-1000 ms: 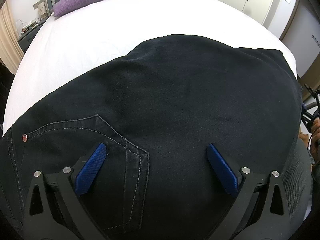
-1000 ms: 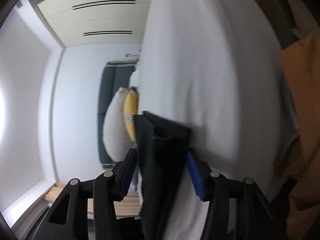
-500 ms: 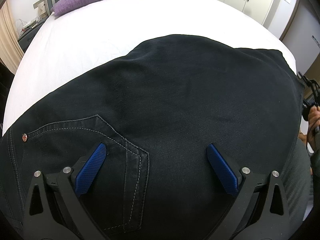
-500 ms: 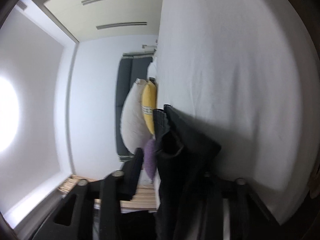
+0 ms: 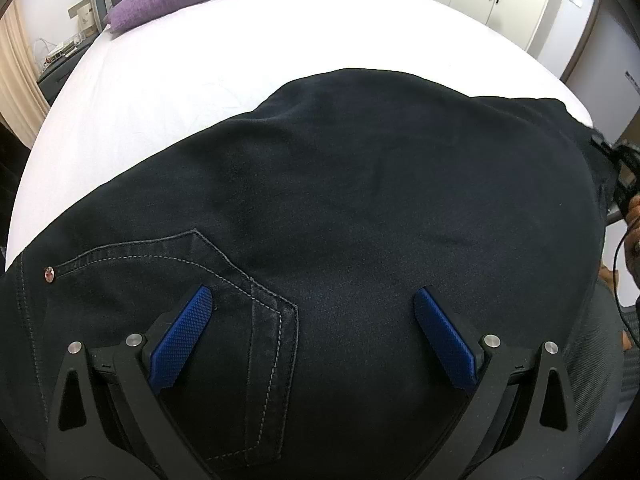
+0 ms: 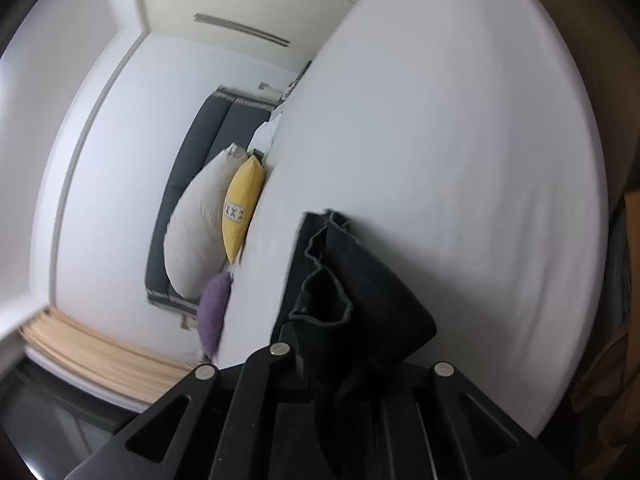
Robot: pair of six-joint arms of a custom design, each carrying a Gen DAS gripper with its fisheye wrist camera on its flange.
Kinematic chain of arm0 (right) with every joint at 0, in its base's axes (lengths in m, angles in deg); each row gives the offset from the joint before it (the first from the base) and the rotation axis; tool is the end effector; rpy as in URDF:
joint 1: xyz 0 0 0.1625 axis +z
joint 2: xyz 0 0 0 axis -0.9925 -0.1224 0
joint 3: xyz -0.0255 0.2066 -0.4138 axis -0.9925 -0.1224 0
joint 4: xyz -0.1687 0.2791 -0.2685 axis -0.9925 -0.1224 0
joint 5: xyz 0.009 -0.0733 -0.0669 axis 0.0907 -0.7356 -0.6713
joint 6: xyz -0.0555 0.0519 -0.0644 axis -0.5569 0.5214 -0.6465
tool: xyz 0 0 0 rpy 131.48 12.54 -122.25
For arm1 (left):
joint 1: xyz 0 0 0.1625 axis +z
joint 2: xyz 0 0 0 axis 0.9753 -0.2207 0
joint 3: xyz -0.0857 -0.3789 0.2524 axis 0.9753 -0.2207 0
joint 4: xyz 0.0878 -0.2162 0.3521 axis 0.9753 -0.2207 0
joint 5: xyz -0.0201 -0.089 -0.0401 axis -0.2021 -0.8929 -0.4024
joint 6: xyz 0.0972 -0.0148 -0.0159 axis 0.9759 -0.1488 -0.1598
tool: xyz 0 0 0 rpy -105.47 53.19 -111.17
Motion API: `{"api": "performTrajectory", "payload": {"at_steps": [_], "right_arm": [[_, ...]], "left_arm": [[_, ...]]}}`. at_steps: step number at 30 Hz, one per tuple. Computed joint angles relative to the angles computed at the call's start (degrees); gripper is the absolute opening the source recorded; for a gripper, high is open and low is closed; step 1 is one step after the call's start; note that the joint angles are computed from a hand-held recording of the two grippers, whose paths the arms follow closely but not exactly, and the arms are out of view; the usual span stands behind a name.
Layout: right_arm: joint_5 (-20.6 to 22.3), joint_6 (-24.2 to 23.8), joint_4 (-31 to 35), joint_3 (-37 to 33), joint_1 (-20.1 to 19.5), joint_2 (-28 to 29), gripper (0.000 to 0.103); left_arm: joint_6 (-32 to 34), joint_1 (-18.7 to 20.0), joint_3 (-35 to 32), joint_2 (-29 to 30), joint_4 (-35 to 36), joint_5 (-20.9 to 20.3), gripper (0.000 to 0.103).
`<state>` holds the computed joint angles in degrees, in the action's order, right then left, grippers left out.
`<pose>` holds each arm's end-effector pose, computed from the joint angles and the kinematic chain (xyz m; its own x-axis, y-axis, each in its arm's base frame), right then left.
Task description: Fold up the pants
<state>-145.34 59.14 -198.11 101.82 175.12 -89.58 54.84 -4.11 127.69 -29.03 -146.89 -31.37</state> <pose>0.1722 -0.7837 0.0499 -0.9679 0.0605 -0.2439 0.2198 0.6740 -0.7053 0.0094 -0.6867 0.3107 -0.7437 -0.1814 -0.6434 0.1997 0.8582 -0.4728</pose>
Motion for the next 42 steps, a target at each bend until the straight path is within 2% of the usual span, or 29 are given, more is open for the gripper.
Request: {"api": "performTrajectory", "payload": {"at_steps": [5, 8, 11, 13, 15, 18, 24, 28, 33, 35, 39, 42], "right_arm": [[-6.20, -6.74, 4.57, -3.37, 5.28, 1.07, 0.007], [-9.89, -16.26, 7.86, -3.92, 9.67, 1.87, 0.007], [-13.01, -26.66, 15.14, -6.86, 14.42, 4.71, 0.007], [-16.95, -35.47, 20.59, -8.21, 17.62, 7.31, 0.007], [-21.56, -39.59, 24.33, -10.43, 19.30, 10.30, 0.007], [-26.67, -40.39, 25.98, -12.59, 19.85, 13.38, 0.007], [-29.67, -45.94, 18.88, -9.02, 20.99, 13.21, 0.007], [-30.85, -48.31, 14.81, -7.87, 23.29, 13.55, 0.007], [-31.90, -49.73, 13.93, -7.89, 25.94, 14.83, 0.007], [-31.56, -52.49, 13.09, -7.25, 27.13, 15.41, 0.007], [-29.90, -55.71, 12.31, -6.28, 28.82, 16.47, 0.007], [-29.06, -57.03, 10.07, -5.88, 29.81, 17.31, 0.007]], "left_arm": [[0.40, 0.12, 0.95, -0.56, -1.36, -0.94, 0.103], [0.71, 0.53, 1.42, -1.14, -1.87, -1.93, 0.103], [0.60, 0.80, 1.89, -1.80, -2.50, -3.23, 0.102], [0.20, 1.06, 2.27, -2.40, -2.99, -4.59, 0.102], [-0.18, 1.17, 2.46, -2.76, -2.89, -5.16, 0.102], [-0.35, 1.35, 2.27, -3.27, -2.02, -5.53, 0.102], [-4.21, 1.90, 1.78, -4.52, 0.14, -7.87, 0.102], [-8.38, 3.04, 1.64, -6.69, 1.20, -12.86, 0.102], [-11.97, 4.94, 1.86, -9.56, 1.43, -20.15, 0.102], [-11.61, 4.99, 2.86, -10.88, 0.89, -19.95, 0.102], [-11.51, 3.36, 6.05, -13.56, -2.00, -16.08, 0.102], [-12.46, 4.00, 6.09, -14.24, -0.41, -16.95, 0.102]]}}
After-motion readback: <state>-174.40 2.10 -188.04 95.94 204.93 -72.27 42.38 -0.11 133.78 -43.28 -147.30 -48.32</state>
